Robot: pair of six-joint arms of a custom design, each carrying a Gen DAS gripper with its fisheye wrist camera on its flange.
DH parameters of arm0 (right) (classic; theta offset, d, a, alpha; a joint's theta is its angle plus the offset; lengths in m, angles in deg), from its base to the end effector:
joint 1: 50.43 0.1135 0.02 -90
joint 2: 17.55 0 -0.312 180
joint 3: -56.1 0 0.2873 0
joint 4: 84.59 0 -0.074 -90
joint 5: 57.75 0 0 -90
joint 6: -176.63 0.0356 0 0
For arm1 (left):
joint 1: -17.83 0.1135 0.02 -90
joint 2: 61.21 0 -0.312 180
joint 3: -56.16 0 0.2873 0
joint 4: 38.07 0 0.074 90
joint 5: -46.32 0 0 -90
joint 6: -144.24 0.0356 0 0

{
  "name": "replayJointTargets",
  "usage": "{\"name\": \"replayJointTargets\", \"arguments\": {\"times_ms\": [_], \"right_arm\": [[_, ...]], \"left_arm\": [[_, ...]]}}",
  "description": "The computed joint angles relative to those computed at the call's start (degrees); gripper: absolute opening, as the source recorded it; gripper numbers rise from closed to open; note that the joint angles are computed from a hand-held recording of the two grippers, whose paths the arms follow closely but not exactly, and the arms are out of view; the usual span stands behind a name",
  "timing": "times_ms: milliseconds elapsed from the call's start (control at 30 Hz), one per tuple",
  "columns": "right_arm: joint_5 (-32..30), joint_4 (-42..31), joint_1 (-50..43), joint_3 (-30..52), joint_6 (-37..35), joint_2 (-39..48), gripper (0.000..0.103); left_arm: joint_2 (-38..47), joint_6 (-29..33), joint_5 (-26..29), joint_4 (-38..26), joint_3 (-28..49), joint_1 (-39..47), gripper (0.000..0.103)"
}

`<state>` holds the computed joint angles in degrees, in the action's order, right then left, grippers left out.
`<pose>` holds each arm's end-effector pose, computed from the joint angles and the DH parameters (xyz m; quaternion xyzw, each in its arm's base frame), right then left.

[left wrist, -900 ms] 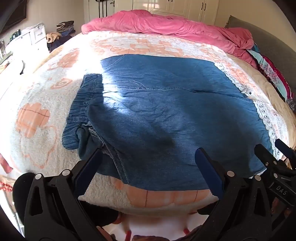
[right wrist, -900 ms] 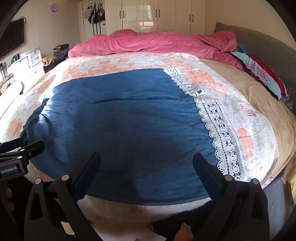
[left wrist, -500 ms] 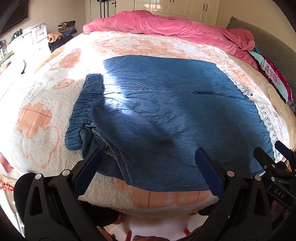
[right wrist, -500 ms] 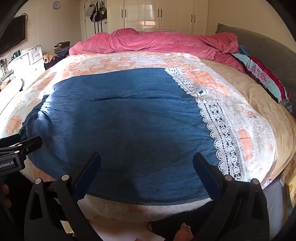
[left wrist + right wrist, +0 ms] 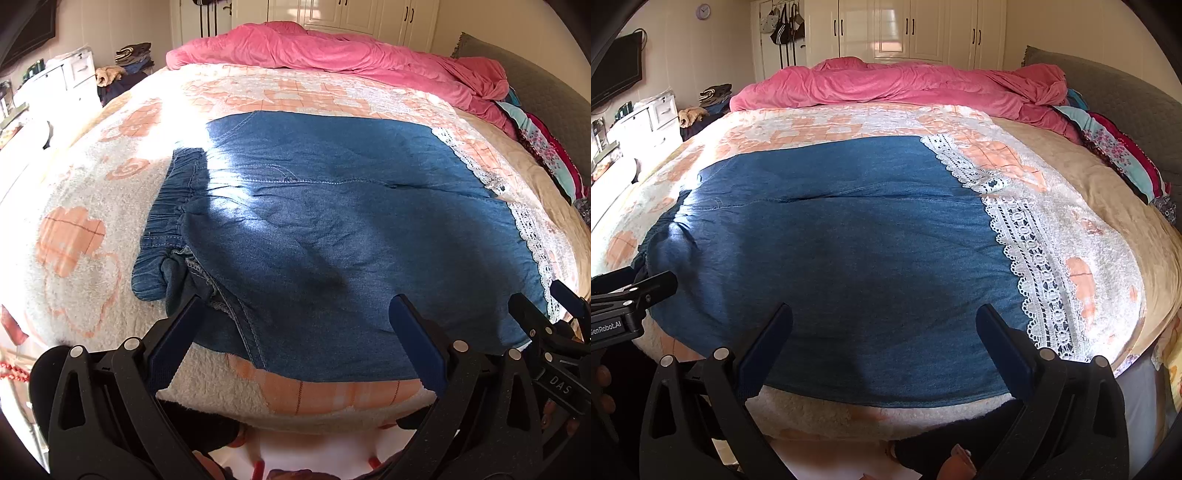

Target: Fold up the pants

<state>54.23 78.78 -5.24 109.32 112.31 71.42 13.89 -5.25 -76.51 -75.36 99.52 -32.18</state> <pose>0.2300 0.2126 0.1728 -0.0969 0.9262 0.0365 0.3625 0.1570 -0.1571 0.1668 -0.1292 0.9357 0.0178 0.3277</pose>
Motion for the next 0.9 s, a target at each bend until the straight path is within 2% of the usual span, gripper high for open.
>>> {"name": "replayJointTargets", "arguments": {"times_ms": [900], "right_arm": [[1.2, -0.9, 1.8, -0.3, 0.0, -1.4, 0.099]], "left_arm": [[-0.9, -0.2, -1.0, -0.6, 0.4, -0.4, 0.094]]}}
